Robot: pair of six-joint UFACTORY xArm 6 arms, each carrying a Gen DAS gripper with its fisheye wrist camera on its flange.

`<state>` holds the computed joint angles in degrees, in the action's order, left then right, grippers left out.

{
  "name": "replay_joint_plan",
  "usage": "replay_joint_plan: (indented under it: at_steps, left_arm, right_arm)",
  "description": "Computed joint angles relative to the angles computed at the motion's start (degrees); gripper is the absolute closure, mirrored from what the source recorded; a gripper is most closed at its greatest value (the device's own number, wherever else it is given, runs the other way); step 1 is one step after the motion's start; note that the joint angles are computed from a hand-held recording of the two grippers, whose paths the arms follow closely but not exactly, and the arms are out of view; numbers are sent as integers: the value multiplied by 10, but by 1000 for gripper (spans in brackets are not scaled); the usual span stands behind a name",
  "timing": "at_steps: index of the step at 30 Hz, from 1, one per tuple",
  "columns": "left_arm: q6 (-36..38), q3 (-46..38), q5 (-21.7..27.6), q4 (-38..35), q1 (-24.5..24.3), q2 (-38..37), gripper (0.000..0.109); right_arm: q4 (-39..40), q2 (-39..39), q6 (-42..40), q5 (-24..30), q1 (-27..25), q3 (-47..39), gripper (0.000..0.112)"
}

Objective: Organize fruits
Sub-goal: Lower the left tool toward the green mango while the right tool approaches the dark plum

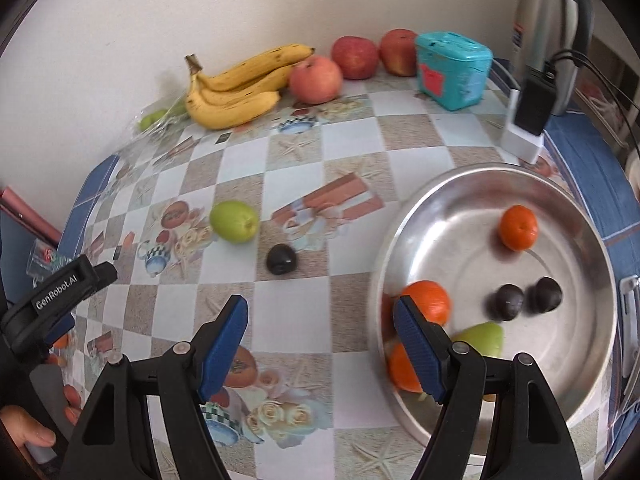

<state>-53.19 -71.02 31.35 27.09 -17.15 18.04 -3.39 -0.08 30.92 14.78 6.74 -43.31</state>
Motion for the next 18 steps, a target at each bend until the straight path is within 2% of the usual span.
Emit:
replay_joint_plan:
  at_steps: [12,18]
  left_arm:
    - [63,-22,-20,-56,-6,23,6]
    - [114,-45,-27,-94,-12,49,6]
  right_arm:
    - [-22,24,6,-1,7,-17,36]
    - [-47,40,14,-24,0,-19,36]
